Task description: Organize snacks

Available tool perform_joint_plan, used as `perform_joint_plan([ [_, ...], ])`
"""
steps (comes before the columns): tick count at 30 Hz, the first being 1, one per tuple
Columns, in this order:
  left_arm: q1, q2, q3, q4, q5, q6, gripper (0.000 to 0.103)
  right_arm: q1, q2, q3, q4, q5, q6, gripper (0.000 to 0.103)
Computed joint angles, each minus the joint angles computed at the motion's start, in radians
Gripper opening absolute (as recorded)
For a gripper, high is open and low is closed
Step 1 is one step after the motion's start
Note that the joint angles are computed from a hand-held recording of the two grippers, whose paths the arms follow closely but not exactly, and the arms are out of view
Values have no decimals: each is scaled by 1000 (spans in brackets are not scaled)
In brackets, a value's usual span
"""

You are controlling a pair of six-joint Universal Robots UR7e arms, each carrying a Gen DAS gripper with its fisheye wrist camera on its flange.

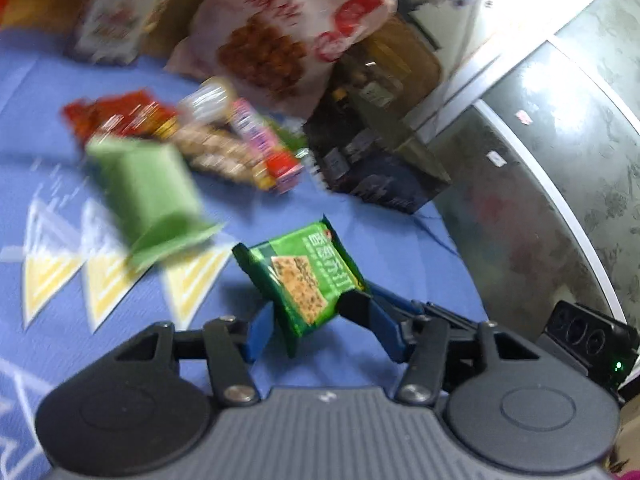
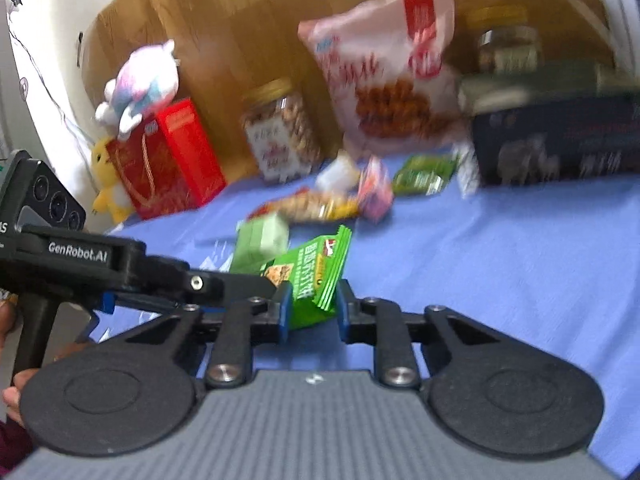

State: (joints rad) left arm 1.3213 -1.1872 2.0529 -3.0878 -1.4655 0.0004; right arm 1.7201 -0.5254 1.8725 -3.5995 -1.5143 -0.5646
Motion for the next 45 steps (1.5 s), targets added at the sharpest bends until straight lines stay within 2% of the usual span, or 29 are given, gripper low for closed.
perform_joint_plan([
  [5, -67, 55, -122, 45, 25, 63, 52, -6, -13, -48, -66, 37, 1, 25],
  [10, -123, 199, -336, 97, 52, 158, 52, -20, 1, -166, -127, 34, -18, 24],
  [14, -137, 343, -525, 154, 56, 190, 48, -44, 24, -278, -118, -1, -24, 21],
  [16, -144, 412, -602, 163, 79, 201, 48, -55, 48, -333, -123, -42, -47, 21],
  [20, -140, 497, -714, 237, 129, 158, 52, -76, 101, -428, -112, -110, -93, 25],
  [23, -123, 466, -674, 227, 83, 136, 52, -97, 88, -394, -160, -66, -56, 31],
  [25, -120, 411, -599, 180, 66, 157, 52, -104, 72, -366, -182, -32, -30, 32],
  [27, -108, 325, -492, 105, 42, 185, 56, -102, 52, -332, -186, -5, -24, 33],
  [29, -95, 242, -386, 5, 52, 206, 62, -93, 42, -303, -178, 21, -30, 34],
  [31, -82, 157, -270, -116, 119, 213, 63, -87, 29, -272, -139, 52, -43, 40],
  [34, -68, 78, -141, -275, 297, 211, 63, -67, 24, -263, -18, 77, -58, 40],
  [37, -22, 42, -77, -334, 372, 149, 63, -30, 56, -315, 107, 47, -61, 41],
  [41, 31, 28, -44, -343, 311, 84, 63, 26, 131, -410, 211, -59, -135, 41],
  [45, 40, 41, -46, -322, 256, 102, 63, 59, 194, -494, 310, -174, -155, 41],
])
